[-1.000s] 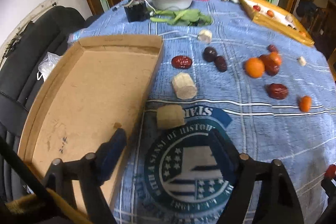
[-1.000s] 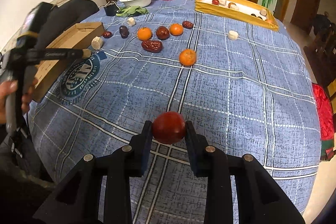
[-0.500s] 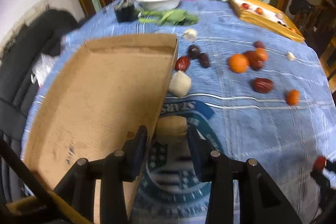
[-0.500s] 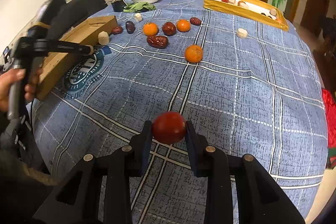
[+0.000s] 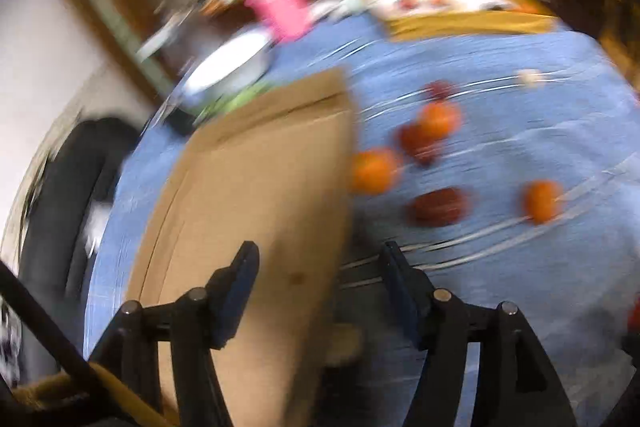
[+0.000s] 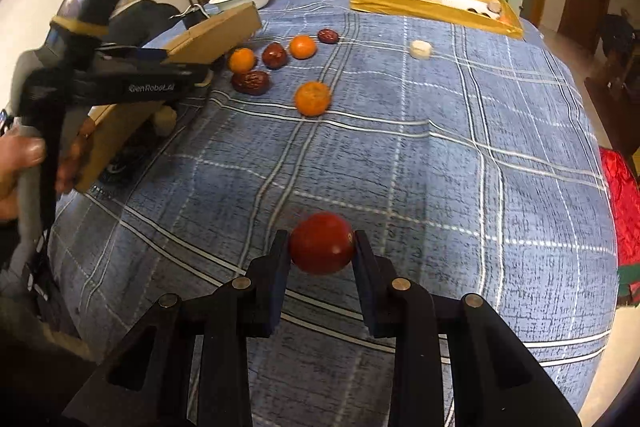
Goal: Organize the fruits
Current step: 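Grasp a white yam slice with the left gripper while the right gripper holds the tomato, then carry both items over the cardboard tray and open both grippers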
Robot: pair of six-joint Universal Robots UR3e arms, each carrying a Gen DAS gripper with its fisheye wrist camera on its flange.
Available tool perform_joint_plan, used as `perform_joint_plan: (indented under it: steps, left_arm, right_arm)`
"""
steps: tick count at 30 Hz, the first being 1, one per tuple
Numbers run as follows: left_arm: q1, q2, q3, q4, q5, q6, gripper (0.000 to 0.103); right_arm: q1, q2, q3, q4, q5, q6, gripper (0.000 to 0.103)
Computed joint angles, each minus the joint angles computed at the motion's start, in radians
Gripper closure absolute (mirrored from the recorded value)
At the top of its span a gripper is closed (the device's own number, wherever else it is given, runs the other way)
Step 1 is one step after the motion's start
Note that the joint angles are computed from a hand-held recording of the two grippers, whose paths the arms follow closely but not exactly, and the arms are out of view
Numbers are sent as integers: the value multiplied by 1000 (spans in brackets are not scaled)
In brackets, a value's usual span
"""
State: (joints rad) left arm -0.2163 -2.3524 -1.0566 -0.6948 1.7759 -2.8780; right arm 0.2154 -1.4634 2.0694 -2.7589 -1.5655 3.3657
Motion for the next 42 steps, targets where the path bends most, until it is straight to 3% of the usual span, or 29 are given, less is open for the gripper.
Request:
perform_joint_plan:
  steps: [2,4,5,8,13,15,18,22,25,27,29,33,38,42]
  left_arm:
    - [72,22,-24,-31,-5,-45,34]
    - [111,34,-97,78,111,-50,35]
    - [152,48,-115,74,116,-79,37]
    - [293,146,-185,-34,-90,-136,37]
    - [306,332,-450,45,-237,-44,31]
    - [277,383,-522,72,-307,5,23]
    - [193,332,-502,116,-276,44,22]
    - [139,182,-328,54,-238,10,23]
    - [140,151,-298,17,-236,-6,35]
    - [157,188,-353,42,-278,-7,57]
    - [164,202,-359,16,-318,-21,72]
    - [153,267,-455,72,-302,-42,72]
    - [204,400,-562,91,-358,-17,72]
    - [285,412,-533,78,-433,15,72]
  right_arm:
    - [-14,-2,20,-17,17,-1,73]
    - [-24,16,10,-20,30,-13,73]
    - [-30,29,2,-29,46,-20,73]
    - [-26,73,-40,-35,69,-29,73]
    - [8,151,-143,-9,86,-34,73]
    - [26,166,-173,4,75,-35,73]
    - [43,174,-195,12,65,-32,73]
    - [58,171,-195,24,45,-23,73]
    - [59,159,-181,24,39,-17,73]
    - [60,151,-172,20,38,-15,73]
    - [63,150,-170,15,37,-15,73]
    - [83,173,-203,10,17,-18,73]
    - [105,215,-292,13,28,-1,73]
    - [158,291,-441,71,-11,5,73]
